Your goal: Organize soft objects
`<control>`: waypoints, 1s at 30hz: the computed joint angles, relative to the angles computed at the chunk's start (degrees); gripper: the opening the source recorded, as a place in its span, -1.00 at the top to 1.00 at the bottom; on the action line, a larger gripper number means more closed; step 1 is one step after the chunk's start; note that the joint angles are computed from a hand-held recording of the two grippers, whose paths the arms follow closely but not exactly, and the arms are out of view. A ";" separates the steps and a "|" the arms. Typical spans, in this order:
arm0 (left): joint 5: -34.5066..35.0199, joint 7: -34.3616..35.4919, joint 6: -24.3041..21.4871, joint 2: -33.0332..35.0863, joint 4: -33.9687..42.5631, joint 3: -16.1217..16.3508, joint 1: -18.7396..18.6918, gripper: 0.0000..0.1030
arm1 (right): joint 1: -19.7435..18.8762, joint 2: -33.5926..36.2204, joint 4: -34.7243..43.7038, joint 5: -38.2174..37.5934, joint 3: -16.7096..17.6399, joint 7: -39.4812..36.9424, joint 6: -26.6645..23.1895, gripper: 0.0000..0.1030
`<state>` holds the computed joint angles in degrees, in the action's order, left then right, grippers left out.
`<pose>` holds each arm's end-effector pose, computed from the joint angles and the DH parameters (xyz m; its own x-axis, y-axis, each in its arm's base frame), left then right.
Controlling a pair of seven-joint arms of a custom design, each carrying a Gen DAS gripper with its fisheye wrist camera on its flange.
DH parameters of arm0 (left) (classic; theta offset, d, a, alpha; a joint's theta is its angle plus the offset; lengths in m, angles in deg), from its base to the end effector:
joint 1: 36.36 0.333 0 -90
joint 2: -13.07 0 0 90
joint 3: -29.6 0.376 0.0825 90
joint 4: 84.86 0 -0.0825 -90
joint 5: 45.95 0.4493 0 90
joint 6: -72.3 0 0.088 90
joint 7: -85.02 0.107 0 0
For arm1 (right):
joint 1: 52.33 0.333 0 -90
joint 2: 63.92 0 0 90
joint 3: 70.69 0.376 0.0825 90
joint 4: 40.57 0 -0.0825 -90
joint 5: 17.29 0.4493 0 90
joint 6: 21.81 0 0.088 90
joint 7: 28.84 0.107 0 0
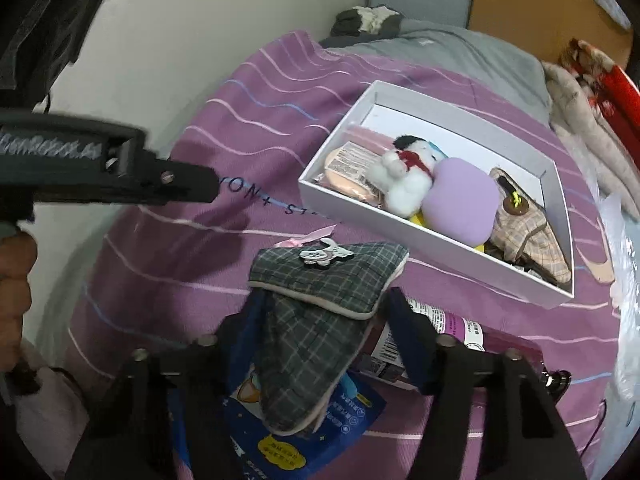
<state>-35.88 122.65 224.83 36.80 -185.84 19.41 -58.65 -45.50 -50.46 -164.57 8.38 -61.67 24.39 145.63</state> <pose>0.6559 -0.4038 0.4067 0.1695 -0.9295 0.3275 -0.8941 -0.2849 -0.3457 0.6407 0.1500 0.3522 0.4746 -0.8802 -0.0095 -0.7473 -0.3972 -0.5327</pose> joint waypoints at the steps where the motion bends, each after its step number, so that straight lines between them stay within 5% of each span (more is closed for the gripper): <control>1: -0.08 0.23 -0.41 0.19 0.33 -0.11 -0.01 -0.01 | -0.10 -0.29 -0.31 -0.08 0.18 -0.60 -0.19 0.05; 7: 0.84 0.34 -2.85 0.61 2.17 0.00 -1.09 -0.01 | -3.06 -1.00 0.19 8.63 2.37 -7.59 -4.80 0.42; 15: 3.93 0.25 -2.66 -1.33 2.02 -0.35 -2.34 -0.01 | -6.16 -6.26 0.52 32.82 1.11 -22.79 -16.02 0.43; 21: 0.61 3.55 0.55 -2.73 0.18 -2.24 -1.46 -0.01 | -3.31 -9.63 -1.46 35.39 -3.82 -23.51 -15.97 0.43; 25: 2.30 3.45 2.77 -3.65 -1.20 -1.59 -2.80 -0.32 | -2.02 -11.33 -2.75 35.76 -7.08 -22.64 -14.85 0.43; 30: 2.06 7.85 5.94 -3.32 -2.83 -3.14 -3.13 -0.32 | -2.27 -13.21 -4.52 35.76 -9.67 -21.06 -15.41 0.43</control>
<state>-33.82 130.50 230.77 33.48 -188.67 16.28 -61.78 -47.77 -63.67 -169.09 44.14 -71.34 3.33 130.22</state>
